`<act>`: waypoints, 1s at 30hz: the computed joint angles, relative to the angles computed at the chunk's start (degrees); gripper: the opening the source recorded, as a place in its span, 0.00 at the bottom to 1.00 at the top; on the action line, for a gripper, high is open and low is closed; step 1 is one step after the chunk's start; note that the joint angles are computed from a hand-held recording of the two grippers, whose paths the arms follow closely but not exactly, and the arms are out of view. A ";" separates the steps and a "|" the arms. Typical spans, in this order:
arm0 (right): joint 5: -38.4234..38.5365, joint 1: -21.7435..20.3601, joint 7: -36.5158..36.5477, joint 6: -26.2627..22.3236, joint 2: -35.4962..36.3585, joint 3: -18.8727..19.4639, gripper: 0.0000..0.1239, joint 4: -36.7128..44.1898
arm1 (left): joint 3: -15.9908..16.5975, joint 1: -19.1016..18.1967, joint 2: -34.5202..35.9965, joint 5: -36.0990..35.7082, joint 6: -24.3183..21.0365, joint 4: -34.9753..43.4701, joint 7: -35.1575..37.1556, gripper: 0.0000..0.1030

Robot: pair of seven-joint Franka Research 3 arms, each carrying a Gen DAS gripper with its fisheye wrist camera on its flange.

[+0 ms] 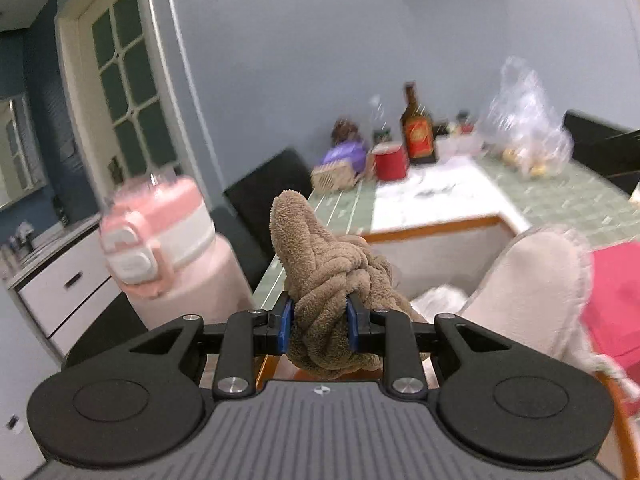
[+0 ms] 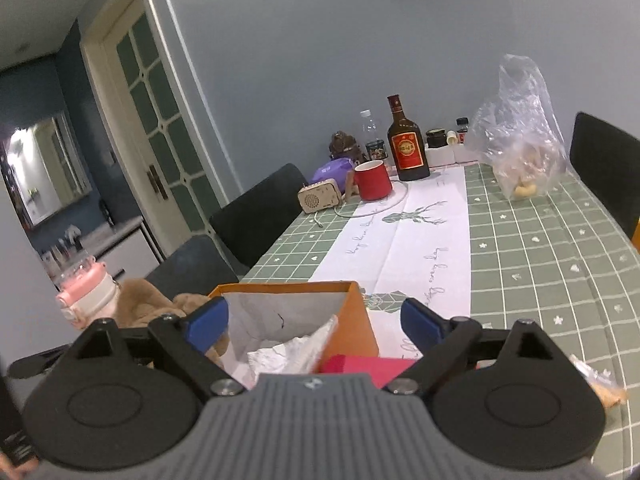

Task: Organize soft objects
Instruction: 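Open the right gripper releasing the pad into the box while the left releases the towel, then move both open grippers to the orange crochet ball and yellow snack bag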

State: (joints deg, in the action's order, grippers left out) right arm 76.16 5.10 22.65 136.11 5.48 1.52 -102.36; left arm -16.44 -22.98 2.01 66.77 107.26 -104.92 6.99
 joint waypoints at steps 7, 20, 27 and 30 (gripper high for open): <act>7.01 -2.23 -6.32 -1.50 0.78 -1.10 0.74 -2.41 | 1.15 1.54 1.50 -3.57 2.26 1.28 1.52 0.40; 9.63 -7.63 -3.54 -4.95 7.06 -1.36 0.74 -1.78 | 1.24 -1.42 -0.26 -0.28 2.26 0.63 7.39 0.97; 11.01 -9.56 -2.58 -6.24 7.68 -0.94 0.74 -1.77 | -0.22 2.71 -5.55 -2.64 11.58 -2.80 3.66 1.00; 11.92 -9.78 -2.43 -4.96 7.47 -0.97 0.74 -1.83 | -1.41 2.84 -6.34 -1.38 11.73 -2.87 1.57 1.00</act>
State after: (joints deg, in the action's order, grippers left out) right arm 88.07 -4.68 20.22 131.15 12.96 0.55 -104.20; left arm -17.86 -20.13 -4.34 65.39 118.98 -107.79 8.56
